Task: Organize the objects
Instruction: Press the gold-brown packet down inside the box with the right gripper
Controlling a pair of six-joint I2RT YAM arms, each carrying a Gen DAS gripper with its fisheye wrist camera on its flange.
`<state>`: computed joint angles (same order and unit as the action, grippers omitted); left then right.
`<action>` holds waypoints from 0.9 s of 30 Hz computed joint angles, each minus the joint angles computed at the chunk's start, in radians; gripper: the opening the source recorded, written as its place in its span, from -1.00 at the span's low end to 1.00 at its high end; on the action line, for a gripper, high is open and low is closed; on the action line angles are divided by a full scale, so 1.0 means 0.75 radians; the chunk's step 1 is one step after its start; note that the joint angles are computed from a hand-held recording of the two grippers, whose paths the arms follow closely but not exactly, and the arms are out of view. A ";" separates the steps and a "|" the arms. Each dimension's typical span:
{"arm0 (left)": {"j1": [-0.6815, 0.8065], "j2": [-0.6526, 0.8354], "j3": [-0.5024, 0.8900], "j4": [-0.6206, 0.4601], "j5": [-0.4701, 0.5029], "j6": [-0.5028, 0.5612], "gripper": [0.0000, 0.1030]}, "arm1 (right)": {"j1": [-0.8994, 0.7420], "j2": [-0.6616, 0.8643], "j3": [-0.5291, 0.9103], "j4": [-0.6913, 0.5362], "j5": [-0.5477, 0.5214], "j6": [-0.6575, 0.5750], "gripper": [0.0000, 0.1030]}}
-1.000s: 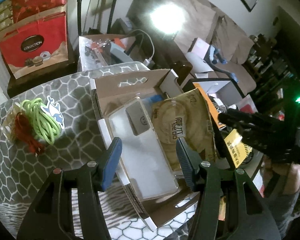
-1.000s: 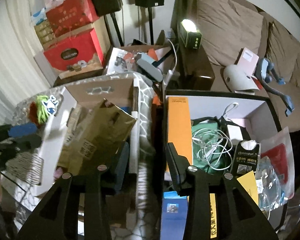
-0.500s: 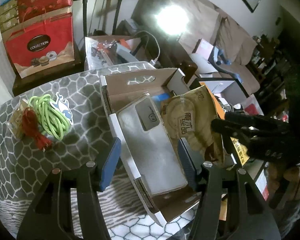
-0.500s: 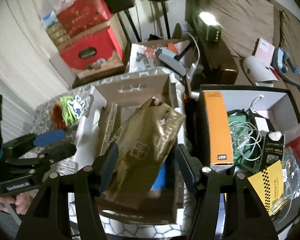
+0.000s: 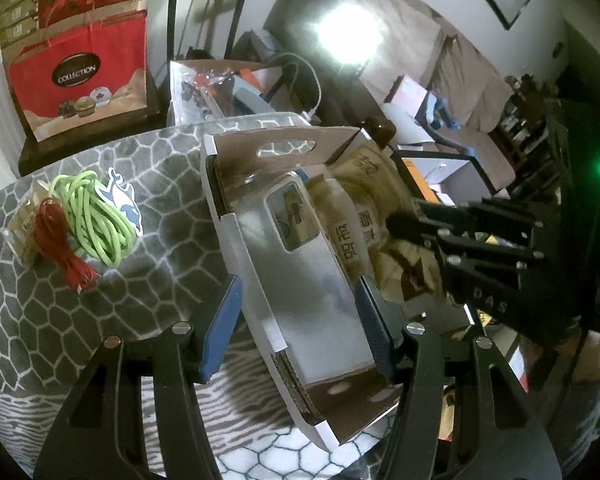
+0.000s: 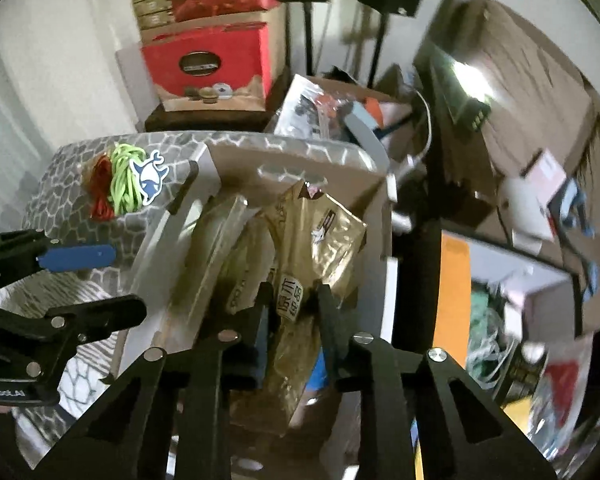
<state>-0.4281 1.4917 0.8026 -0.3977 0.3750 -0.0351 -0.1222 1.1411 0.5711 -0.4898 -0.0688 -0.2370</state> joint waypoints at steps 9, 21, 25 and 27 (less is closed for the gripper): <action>0.017 0.021 0.010 -0.001 0.020 0.005 0.07 | -0.159 0.042 0.060 -0.006 -0.169 -0.055 -0.88; -0.008 0.037 0.019 -0.004 0.014 -0.011 0.07 | -0.145 0.228 0.045 0.143 -0.049 -0.029 -0.82; -0.023 0.045 0.021 0.000 0.010 -0.019 0.07 | -0.093 0.329 0.033 0.251 0.072 -0.001 -0.75; -0.029 0.046 0.020 -0.003 0.004 -0.014 0.07 | -0.065 0.337 0.005 0.329 0.138 -0.004 -0.73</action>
